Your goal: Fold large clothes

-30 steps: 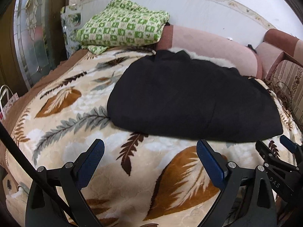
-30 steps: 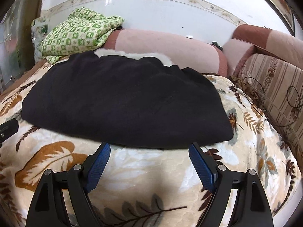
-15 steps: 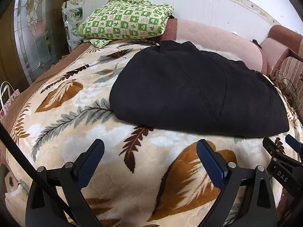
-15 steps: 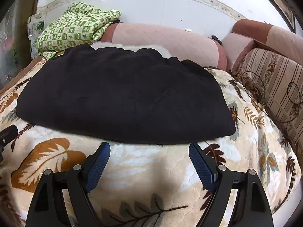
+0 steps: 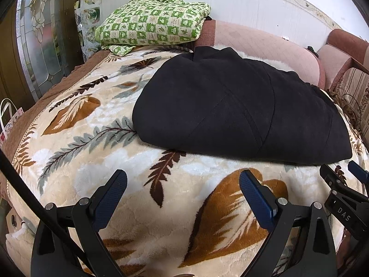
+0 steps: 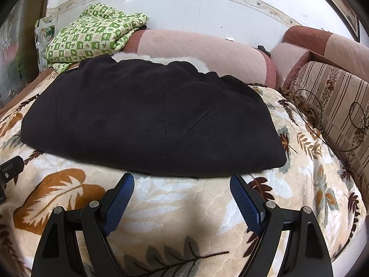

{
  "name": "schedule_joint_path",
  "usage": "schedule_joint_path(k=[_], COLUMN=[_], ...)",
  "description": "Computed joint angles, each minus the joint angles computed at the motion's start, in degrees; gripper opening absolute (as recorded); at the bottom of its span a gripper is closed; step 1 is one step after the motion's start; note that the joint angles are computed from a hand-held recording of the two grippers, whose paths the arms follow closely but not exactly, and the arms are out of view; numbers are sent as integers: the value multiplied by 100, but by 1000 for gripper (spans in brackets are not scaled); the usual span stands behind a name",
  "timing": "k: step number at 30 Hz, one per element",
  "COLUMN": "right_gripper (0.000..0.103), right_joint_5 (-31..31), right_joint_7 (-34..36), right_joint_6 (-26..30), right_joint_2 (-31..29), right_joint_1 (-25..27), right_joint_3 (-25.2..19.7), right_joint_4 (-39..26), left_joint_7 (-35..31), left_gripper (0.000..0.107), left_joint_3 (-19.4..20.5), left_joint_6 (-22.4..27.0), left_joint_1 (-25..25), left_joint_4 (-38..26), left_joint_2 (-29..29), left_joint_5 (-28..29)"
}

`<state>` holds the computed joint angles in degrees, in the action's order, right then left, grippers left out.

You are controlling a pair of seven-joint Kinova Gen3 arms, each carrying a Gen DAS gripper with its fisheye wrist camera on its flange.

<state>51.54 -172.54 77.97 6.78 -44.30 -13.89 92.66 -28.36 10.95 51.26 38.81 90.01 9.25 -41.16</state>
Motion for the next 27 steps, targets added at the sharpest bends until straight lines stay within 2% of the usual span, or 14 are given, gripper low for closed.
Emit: schedule_joint_path(k=[15, 27], right_gripper=[89, 90], right_joint_5=[-29, -34], right_joint_7=[30, 41], right_joint_6=[-44, -107], right_joint_2=[23, 1], right_joint_1=[4, 15], right_joint_3=[13, 5], right_joint_4=[-19, 9], left_joint_7=[28, -5], left_gripper=[97, 97], left_joint_3=[-16, -42], left_joint_6=[156, 87], left_joint_1=[77, 43], left_joint_4=[-81, -55], left_joint_2=[74, 96], left_joint_5=[-80, 55])
